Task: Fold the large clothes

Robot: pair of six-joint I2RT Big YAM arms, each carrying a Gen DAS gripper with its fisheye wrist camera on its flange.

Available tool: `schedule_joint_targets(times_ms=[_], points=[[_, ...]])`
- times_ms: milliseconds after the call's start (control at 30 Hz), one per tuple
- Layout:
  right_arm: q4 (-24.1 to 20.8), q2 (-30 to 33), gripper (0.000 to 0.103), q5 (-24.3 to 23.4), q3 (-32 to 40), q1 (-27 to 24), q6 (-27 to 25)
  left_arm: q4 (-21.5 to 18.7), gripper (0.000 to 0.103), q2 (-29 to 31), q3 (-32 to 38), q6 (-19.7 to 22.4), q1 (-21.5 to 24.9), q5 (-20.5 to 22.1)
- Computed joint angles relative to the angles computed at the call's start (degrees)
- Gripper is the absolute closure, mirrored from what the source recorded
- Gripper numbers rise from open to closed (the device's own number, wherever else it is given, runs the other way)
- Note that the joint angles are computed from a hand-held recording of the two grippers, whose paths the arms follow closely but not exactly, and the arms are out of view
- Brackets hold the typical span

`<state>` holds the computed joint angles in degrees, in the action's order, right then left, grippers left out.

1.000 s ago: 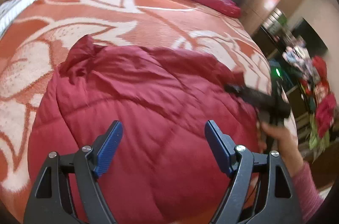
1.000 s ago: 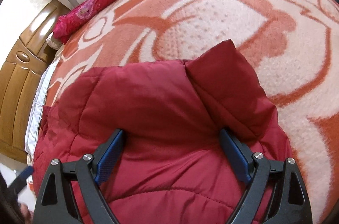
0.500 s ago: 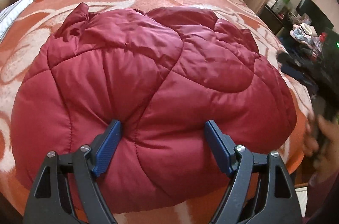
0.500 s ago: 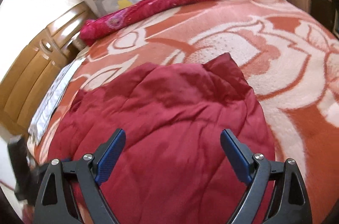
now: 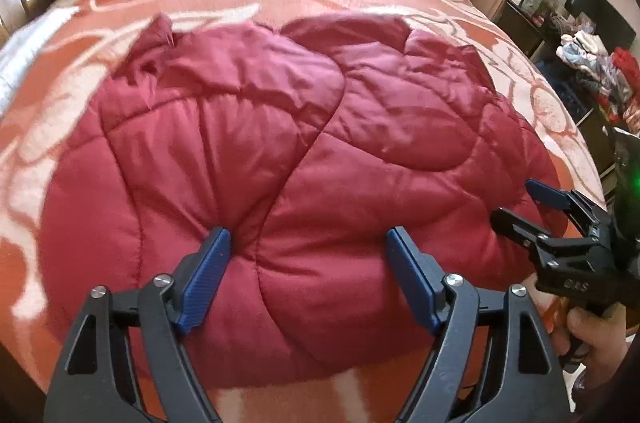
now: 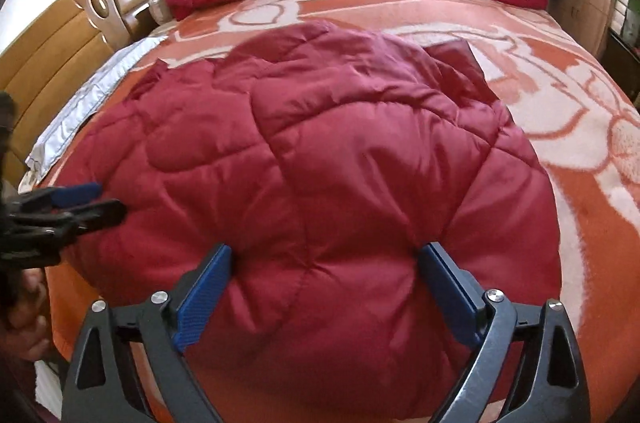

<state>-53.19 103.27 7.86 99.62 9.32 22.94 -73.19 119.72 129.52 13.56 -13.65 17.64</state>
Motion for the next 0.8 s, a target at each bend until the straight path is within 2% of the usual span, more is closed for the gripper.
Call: schedule_joint_targets(times_ms=[100, 233, 333, 500, 800], points=[[-0.51, -0.93, 0.009, 0.58, 0.08, 0.20, 0.42, 2.90, 0.023, -3.21, -3.72, -0.16, 0.08, -0.09], [0.64, -1.89, 0.009, 1.46, -0.33, 0.81, 0.44, 0.87, 0.023, -1.69, -2.19, -0.99, 0.28, -0.89], [0.05, -0.76, 0.008, 1.69, -0.36, 0.84, 0.50, 1.16, 0.023, -1.02, -2.35, -1.17, -0.12, -2.29], [3.89, -1.17, 0.003, -1.25, -3.67, -0.73, 2.07, 3.60, 0.021, -1.08, -4.25, -0.75, -0.76, -3.94], [3.89, -0.50, 0.001, -2.00, -3.42, -1.03, 2.25, 2.76, 0.017, 1.12, -1.68, -0.46, -0.90, -4.01]])
